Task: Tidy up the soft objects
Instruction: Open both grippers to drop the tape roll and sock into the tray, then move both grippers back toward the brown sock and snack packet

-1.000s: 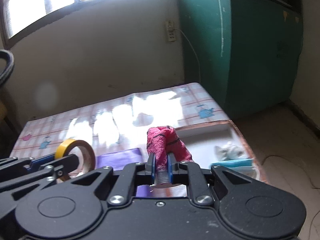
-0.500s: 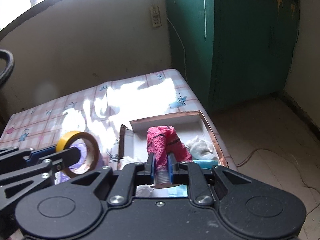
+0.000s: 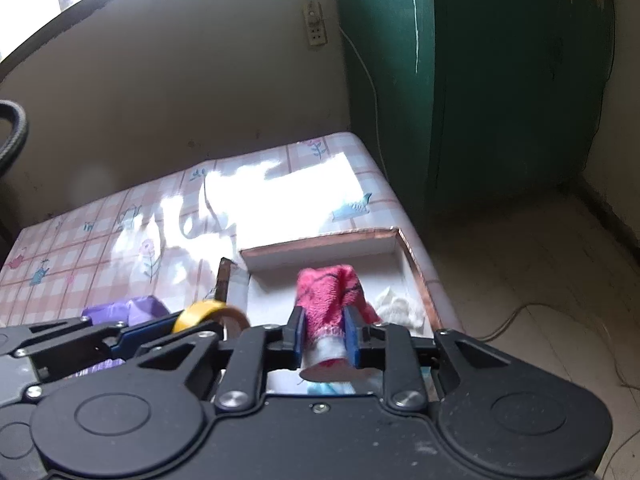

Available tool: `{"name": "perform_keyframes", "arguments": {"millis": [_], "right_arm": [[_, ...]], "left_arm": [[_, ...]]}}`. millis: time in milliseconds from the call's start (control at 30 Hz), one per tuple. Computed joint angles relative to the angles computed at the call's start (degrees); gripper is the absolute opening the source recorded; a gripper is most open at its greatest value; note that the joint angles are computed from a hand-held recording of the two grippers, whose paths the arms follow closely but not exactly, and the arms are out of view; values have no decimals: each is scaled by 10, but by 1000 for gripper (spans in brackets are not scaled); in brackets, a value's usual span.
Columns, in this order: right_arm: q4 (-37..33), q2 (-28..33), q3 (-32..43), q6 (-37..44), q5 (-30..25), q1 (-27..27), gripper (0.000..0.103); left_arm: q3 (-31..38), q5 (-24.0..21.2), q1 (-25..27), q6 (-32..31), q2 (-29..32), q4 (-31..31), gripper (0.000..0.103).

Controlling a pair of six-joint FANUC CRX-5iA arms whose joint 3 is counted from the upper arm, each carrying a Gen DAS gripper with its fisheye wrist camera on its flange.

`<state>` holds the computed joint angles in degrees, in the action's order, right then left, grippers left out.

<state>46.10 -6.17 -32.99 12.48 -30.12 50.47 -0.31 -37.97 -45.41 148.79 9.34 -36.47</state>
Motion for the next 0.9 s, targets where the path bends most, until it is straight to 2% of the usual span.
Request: {"name": "perform_keyframes", "arguments": {"millis": [33, 67, 100, 167, 233, 333, 500, 600, 900], "right_arm": [[7, -3, -6, -8, 10, -5, 42], [17, -6, -12, -22, 18, -10, 57], [28, -12, -20, -35, 26, -12, 60], [49, -22, -32, -56, 29, -12, 61], [71, -34, -44, -79, 28, -8, 61], [100, -43, -48, -104, -11, 10, 61], [99, -62, -54, -121, -62, 47, 63], [107, -65, -55, -136, -97, 69, 64], [94, -88, -62, -151, -124, 132, 65]], "left_arm": [[-2, 5, 0, 1, -1, -2, 38], [-4, 7, -1, 6, -3, -6, 54], [-6, 8, -3, 13, -6, -14, 62], [-7, 1, -10, 31, -13, -33, 64], [-6, -7, -12, 31, -17, -31, 70], [10, -58, -29, 35, -18, -47, 76], [37, -153, -67, 30, -18, -76, 90], [41, -201, -87, 46, -23, -95, 91], [3, -253, -103, 90, -76, -98, 91]]}}
